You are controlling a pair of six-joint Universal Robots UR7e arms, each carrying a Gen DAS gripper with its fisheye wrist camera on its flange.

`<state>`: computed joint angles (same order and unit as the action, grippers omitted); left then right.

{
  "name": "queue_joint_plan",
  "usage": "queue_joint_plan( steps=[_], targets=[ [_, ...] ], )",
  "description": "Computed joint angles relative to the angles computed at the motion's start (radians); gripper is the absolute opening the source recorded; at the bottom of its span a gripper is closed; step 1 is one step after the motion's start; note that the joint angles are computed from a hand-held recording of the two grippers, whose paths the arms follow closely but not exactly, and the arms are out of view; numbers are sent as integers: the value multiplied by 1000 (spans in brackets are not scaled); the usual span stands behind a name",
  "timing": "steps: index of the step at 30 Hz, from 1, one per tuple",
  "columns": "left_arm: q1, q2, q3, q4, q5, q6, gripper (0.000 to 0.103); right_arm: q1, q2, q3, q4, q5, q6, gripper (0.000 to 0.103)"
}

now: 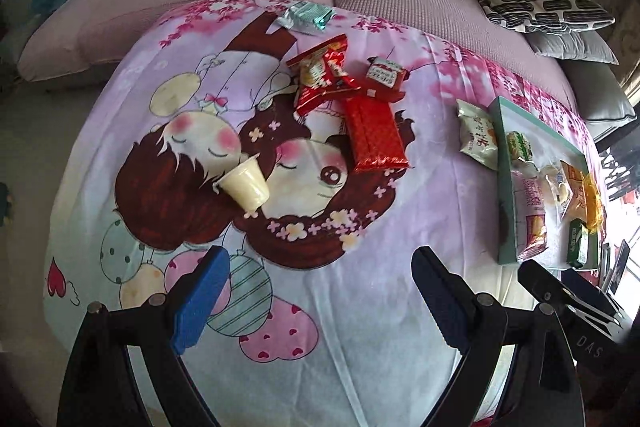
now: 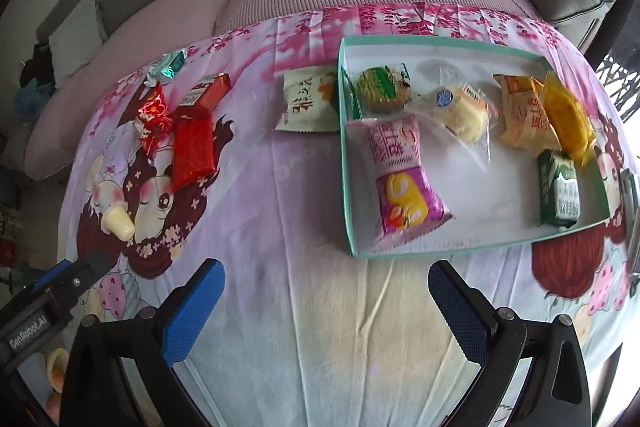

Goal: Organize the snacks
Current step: 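Move both open tools back over the snack pile, then grasp the cream pudding cup with the left tool while the right tool grasps the red patterned bar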

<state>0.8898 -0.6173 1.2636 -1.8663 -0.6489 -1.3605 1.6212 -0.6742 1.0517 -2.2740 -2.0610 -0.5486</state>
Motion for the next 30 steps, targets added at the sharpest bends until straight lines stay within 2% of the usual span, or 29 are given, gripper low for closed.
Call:
queue_joint_plan(
  steps=[7, 11, 20, 23, 25, 30],
  targets=[
    [27, -31, 79, -91, -9, -27, 93, -6, 13, 4, -54, 11, -19, 103],
    [46, -47, 99, -132, -3, -18, 93, 3, 50, -44, -33, 4, -27, 103],
    [99, -96, 170, -242, 2, -32, 91, 50, 172, -170, 14, 7, -111, 103],
    [112, -102, 184, -272, 7, -28, 85, 63, 216, -211, 46, 16, -128, 103],
    [122, -104, 186, -277, 5, -33, 74, 71, 241, -228, 52, 20, -144, 102],
    [137, -95, 189, -335, 1, 1, 60, 88, 309, -285, 55, 4, -191, 100]
  ],
)
